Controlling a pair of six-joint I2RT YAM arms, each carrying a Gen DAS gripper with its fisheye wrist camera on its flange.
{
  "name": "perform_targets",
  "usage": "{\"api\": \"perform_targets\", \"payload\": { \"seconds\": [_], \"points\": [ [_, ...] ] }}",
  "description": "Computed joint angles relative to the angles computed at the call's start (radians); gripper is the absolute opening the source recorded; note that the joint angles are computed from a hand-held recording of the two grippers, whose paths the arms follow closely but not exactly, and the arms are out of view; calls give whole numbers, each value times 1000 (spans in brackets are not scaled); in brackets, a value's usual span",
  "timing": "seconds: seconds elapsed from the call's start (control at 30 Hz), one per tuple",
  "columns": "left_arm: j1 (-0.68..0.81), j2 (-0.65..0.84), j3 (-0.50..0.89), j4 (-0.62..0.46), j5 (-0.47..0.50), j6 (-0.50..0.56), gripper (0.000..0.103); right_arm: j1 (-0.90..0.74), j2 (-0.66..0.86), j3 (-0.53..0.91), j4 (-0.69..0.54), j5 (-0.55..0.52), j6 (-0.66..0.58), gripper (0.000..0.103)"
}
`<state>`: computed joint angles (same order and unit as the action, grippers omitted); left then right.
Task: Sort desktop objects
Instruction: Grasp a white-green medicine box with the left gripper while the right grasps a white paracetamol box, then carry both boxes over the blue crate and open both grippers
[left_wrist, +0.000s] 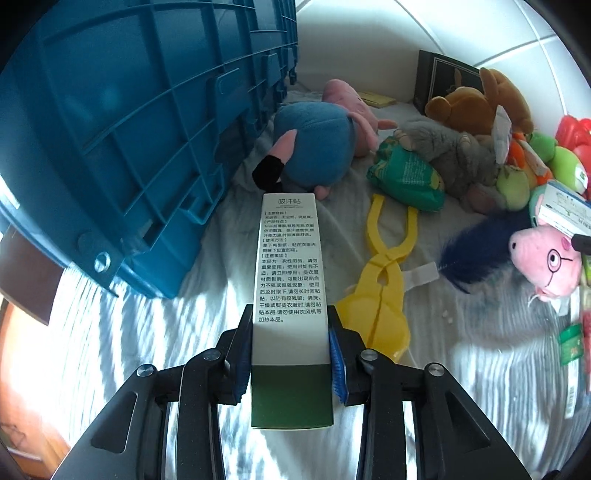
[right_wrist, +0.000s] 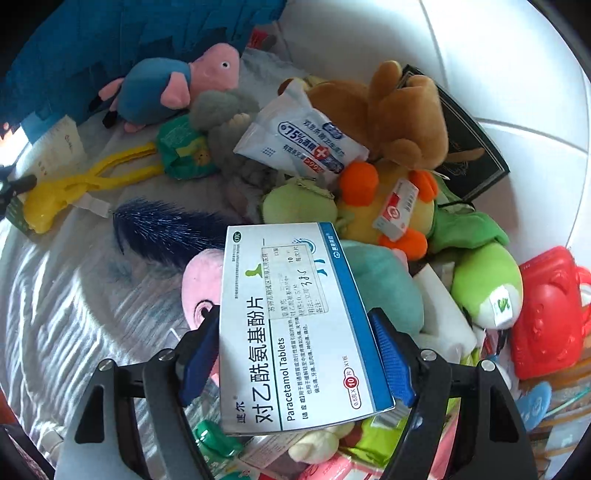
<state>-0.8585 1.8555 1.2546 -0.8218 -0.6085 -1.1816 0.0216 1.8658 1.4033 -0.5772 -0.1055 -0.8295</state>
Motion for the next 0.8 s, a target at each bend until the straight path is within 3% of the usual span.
{"api": "perform_targets", "payload": {
  "seconds": [0.13, 0.27, 0.3, 0.33, 0.47, 0.5, 0.6, 0.8],
  "points": [
    [-51, -4, 59, -93, -60, -33, 34, -21, -92, -81, 16, -69, 60, 76],
    [-93, -5, 153, -205, -122, -51, 34, -26, -208, -201, 112, -123, 143, 73],
    [-99, -6, 175, -225, -132, -50, 34, -28, -229, -215, 118, -142, 163, 64],
    [-105, -7, 193, -242, -141, -48, 34, -25, -245, -227, 120, -151, 180, 34],
    [-124, 11, 255, -286, -155, -38, 34, 13, -209, -213, 87, -57, 156, 33],
    [-128, 16, 264, -290, -155, -37, 34, 9, -192, -212, 90, -55, 166, 37],
    [-141, 23, 272, -285, -154, -25, 34, -27, -117, -164, 18, -64, 189, 67],
    [-148, 18, 265, -257, -147, -11, 34, -80, -33, -89, -37, -118, 268, 67]
  ]
}}
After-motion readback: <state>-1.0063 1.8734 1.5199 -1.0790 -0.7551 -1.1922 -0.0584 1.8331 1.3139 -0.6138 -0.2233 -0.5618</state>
